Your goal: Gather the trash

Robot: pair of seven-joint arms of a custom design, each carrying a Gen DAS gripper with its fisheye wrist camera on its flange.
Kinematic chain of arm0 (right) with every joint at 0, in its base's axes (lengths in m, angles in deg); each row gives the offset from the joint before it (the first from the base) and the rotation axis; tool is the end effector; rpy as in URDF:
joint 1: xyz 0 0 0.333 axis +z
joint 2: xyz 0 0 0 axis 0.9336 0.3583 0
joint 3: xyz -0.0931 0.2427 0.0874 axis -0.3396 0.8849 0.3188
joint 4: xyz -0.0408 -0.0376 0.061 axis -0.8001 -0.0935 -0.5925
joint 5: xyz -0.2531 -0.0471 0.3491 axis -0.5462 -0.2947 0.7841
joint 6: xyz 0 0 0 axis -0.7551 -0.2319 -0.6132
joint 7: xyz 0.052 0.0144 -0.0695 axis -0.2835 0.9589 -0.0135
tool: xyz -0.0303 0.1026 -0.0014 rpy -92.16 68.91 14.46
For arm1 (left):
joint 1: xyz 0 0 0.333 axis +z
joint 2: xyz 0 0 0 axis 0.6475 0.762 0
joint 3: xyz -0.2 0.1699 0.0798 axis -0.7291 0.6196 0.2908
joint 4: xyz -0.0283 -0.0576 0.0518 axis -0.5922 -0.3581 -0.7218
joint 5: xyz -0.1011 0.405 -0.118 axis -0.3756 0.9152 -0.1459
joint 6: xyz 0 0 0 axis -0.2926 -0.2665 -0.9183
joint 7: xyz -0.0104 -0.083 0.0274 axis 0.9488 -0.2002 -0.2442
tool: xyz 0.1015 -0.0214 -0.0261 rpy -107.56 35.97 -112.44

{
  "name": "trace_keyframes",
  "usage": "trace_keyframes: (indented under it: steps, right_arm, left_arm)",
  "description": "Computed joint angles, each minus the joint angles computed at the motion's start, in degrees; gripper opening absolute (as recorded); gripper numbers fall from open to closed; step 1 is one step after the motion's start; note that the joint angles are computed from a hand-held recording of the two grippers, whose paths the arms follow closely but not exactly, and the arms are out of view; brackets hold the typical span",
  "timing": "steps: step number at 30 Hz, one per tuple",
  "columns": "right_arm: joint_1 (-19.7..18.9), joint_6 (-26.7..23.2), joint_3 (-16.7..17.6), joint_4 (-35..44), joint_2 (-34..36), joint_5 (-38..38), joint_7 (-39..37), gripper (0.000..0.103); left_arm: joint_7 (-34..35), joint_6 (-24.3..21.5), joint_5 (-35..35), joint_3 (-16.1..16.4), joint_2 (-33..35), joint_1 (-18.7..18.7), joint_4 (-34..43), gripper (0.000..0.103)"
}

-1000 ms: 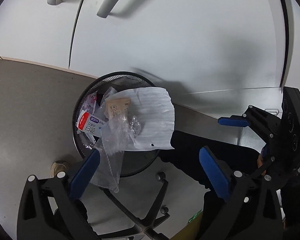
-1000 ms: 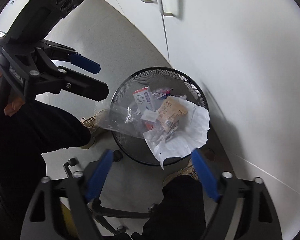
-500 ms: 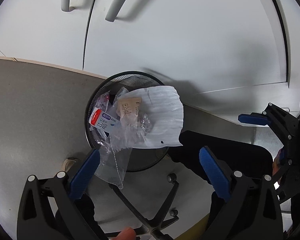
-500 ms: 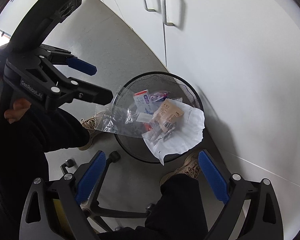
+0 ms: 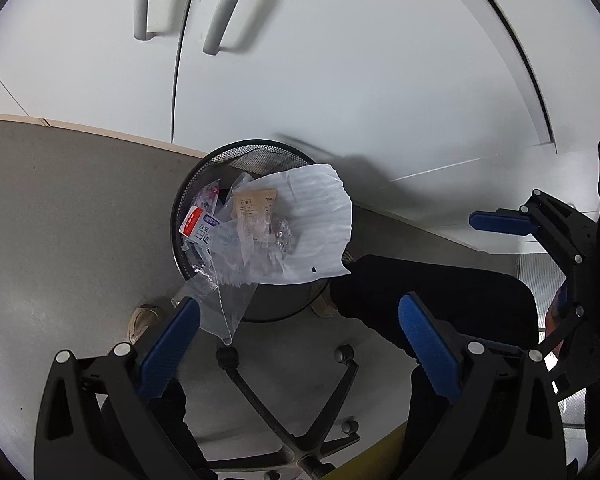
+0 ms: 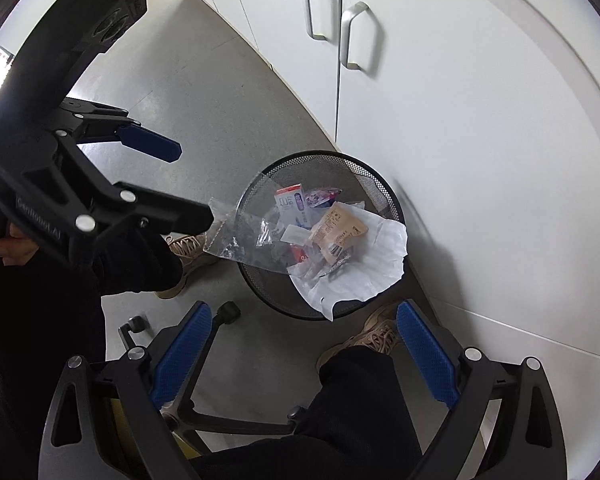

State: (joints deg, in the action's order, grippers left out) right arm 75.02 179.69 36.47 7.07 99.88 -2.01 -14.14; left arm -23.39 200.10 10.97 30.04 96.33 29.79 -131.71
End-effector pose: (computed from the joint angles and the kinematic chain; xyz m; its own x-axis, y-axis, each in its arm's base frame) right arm 0.7153 0.0630 0.4201 0.9976 0.0093 -0.0688 0.0032 -0.9961 -0.0880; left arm 0.6382 -0.3343 0.3746 0.5474 -0.6970 0.4633 -0.7991 -0.5998 0.0417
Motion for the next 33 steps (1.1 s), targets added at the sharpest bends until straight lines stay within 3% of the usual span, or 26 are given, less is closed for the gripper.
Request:
trace_keyframes:
  steps: [11,33]
  right_arm:
    - [-0.4,1.4,-0.2,-1.3,-1.0,0.1,-0.3,0.095]
    - [-0.6,1.2,-0.1,-1.1,-1.0,0.5,-0.8,0.095]
  left_arm:
    - [0.4,-3.4,2.2,0.4,1.5,-0.9,4.0,0.099]
    - [1.6,-3.7,0.9,0.0,1.4,-0.7,4.2,0.099]
